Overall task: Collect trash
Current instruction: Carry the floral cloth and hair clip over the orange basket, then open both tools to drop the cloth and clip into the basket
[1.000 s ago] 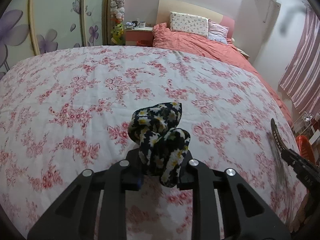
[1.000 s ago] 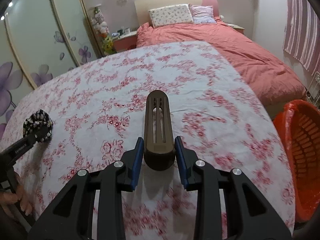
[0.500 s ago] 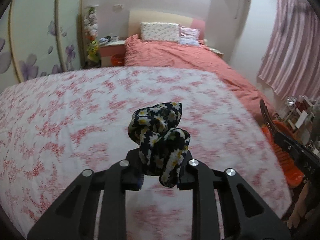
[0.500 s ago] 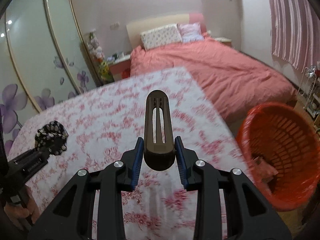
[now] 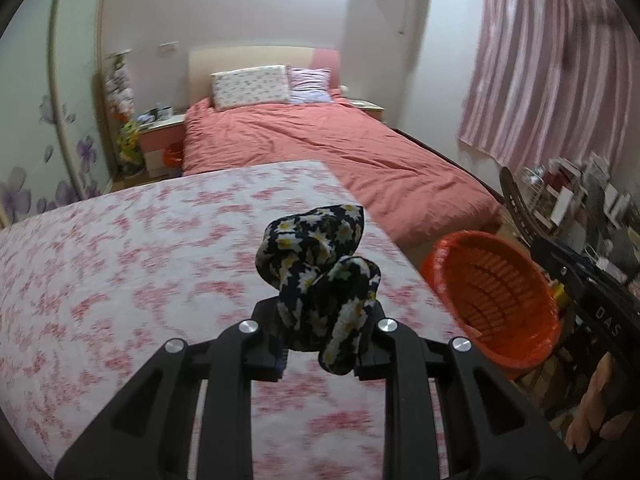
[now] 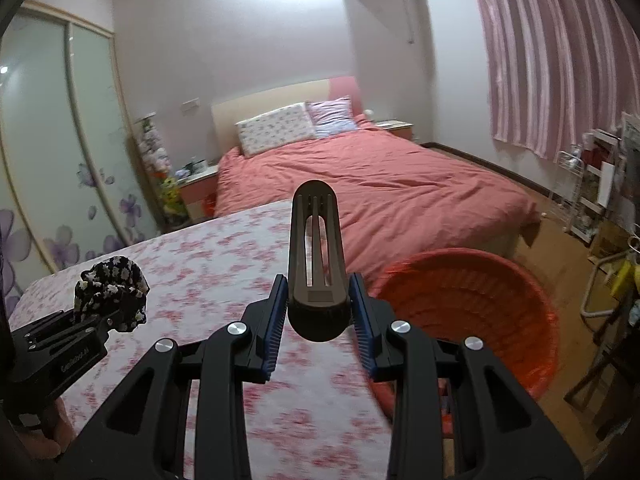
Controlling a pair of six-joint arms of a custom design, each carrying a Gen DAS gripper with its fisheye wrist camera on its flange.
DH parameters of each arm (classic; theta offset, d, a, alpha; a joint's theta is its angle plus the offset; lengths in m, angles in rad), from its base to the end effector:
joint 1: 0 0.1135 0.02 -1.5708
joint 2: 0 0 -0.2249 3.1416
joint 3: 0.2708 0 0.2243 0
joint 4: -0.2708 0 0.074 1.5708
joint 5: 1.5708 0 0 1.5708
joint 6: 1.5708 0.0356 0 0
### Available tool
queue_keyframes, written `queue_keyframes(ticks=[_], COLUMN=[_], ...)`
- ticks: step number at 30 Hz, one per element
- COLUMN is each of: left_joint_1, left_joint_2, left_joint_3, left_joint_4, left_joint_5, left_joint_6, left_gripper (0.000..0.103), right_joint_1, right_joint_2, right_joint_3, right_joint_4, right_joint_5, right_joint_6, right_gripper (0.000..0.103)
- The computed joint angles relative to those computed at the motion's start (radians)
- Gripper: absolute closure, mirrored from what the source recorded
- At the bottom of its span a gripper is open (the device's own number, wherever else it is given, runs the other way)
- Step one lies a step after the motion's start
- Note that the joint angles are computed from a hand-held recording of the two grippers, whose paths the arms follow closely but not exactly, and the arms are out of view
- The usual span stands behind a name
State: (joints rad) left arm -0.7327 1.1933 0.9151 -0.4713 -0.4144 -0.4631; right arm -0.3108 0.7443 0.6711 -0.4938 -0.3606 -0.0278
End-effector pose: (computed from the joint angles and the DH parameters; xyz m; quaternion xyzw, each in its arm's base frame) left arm 0.1876 -0.1495 0.2483 0.0392 0.9001 -0.0640 0.4291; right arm 0.1610 -0.0385 0.2523 0.0362 0.8660 0.0752 0.4930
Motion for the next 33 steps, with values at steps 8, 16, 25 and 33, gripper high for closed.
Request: queue_keyframes(ticks=[8, 16, 25, 33], left_joint_1=[-0.151, -0.212, -0.216, -0.185], left_joint_2=[0.261, 0.506, 0.794, 0.824], left_joint_3=[0.172, 0.366, 0.605, 0.596], left_joint_4=[0.050, 0.085, 0.104, 0.135], left_joint_5=[-0.022, 0.030, 0.142, 0.176], left_joint_6=[-0.003, 0.018, 0.036, 0.016], left_gripper=[0.080, 0.079, 0.059, 0.033], right_joint_1=[-0.199, -0.330, -0.429, -0.509], right_joint_2=[0.099, 0.258, 0.536, 0.603], right_joint_3=[-0.004, 0.009, 0.090, 0.136], right_joint_4=[0.061, 0.144, 0.219, 0.173], right_joint_5=[-0.097, -0.165, -0.248, -0.299], right_joint_6=[-0.050, -0.074, -0.094, -0.122], right_gripper=[0.071, 0.072, 0.072, 0.059])
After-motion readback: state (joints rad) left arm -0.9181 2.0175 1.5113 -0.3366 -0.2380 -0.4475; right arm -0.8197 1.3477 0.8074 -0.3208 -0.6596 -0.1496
